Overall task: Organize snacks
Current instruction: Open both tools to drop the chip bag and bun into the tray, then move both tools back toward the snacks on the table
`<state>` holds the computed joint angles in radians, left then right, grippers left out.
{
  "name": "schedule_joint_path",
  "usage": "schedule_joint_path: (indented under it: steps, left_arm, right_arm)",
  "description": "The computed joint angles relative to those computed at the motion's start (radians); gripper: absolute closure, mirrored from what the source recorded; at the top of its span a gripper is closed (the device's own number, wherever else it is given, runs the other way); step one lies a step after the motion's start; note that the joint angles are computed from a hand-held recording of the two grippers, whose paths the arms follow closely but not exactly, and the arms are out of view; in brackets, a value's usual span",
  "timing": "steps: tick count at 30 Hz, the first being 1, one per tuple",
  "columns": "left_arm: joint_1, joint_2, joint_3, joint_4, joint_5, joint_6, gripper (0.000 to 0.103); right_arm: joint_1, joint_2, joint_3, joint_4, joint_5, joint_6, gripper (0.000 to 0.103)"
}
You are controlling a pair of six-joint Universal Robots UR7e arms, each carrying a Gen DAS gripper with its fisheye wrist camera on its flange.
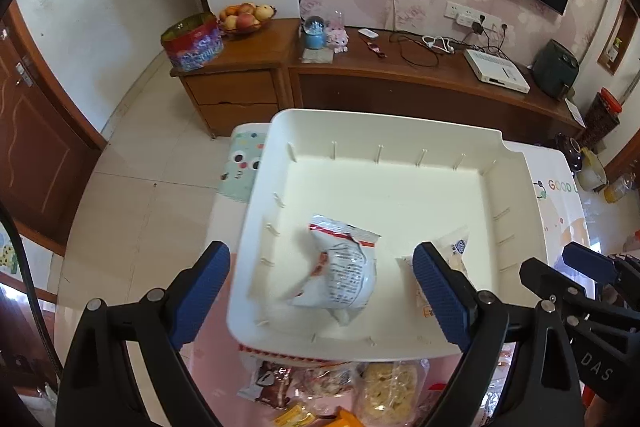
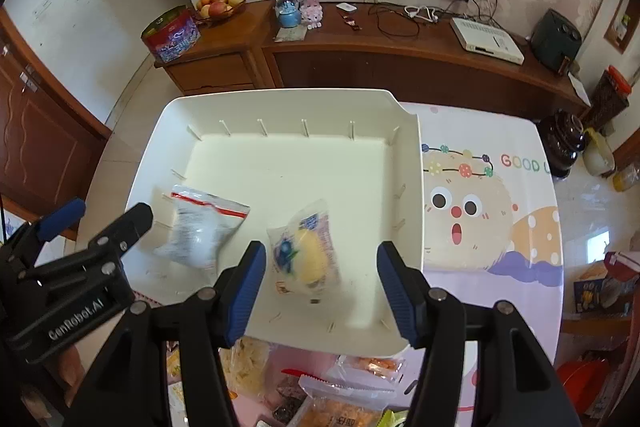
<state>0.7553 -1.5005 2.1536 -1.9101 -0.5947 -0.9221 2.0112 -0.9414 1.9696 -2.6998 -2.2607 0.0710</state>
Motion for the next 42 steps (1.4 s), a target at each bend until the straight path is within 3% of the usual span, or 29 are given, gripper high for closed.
schedule_joint_path:
  steps: [11,21,35,42]
  left_arm:
    - [-0.113,-0.142,0.024,0.16,-0.001,-0.084,0.011]
    - [-0.264,-0.312,0.038,0.407,-0.019,-0.234,0.011]
    - [-0.552,-0.514,0.062,0.762,-0.131,-0.457,0.011]
    - [-0.663,-0.605,0.104,0.895,-0.226,-0.529,0.01]
  right_arm:
    - [0.098,-0.037,0.031,0.023,-0.011,0.006,0.045]
    - [0.211,-0.106,0.084,0.046,-0.052,0.085,0.045]
    - [0.369,-0.225,0.188,0.112,-0.115,0.265,0.045]
    - [0.401,-0.259,0.263,0.139,-0.094,0.338,0.045]
